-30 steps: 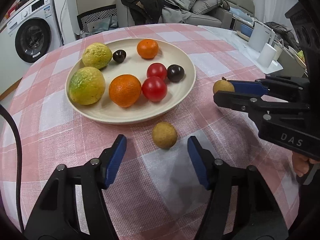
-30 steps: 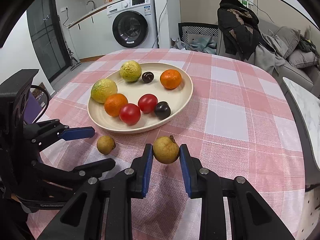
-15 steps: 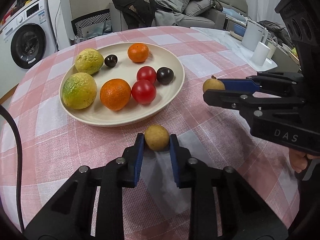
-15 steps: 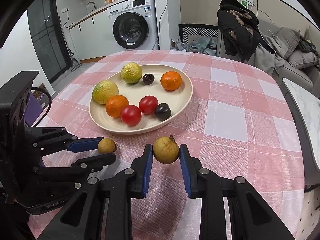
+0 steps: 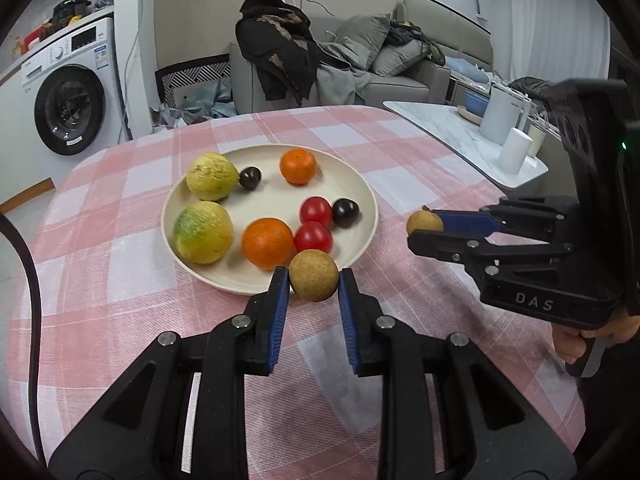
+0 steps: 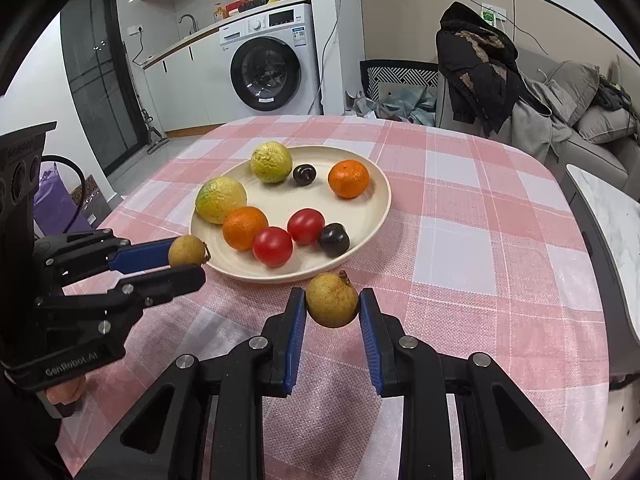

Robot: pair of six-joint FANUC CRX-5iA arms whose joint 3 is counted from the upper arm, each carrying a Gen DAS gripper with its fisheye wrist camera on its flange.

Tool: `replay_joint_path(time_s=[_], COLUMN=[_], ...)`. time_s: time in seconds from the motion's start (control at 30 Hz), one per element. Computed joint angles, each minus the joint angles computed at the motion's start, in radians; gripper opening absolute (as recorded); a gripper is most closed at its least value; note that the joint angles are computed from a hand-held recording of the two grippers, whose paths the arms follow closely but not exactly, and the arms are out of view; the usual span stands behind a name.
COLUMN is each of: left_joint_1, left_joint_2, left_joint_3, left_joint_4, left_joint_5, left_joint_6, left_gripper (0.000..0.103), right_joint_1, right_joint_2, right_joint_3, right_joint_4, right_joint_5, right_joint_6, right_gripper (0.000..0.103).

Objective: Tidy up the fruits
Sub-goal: 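Carry both brown fruits onto the plate and open both grippers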

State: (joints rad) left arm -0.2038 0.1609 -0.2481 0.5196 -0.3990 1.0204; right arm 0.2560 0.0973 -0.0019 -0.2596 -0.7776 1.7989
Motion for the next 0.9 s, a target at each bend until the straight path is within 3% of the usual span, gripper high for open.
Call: replay_joint_path(time_s=[0.9], left_joint_1=[0.024], left_joint_2=[0.047], left_joint_3=[0.151], left_joint_4=[-0.199], left_joint_5=[-0.016], left_joint_6=[0.189], left_gripper=[0.022], right_joint_1=[0.009], right_joint_2=[0.003], right_joint_3=[0.056], right_joint_4=[-0.041], right_joint_5=[0.068], right_joint_6=[-0.029], right_gripper=[0.028])
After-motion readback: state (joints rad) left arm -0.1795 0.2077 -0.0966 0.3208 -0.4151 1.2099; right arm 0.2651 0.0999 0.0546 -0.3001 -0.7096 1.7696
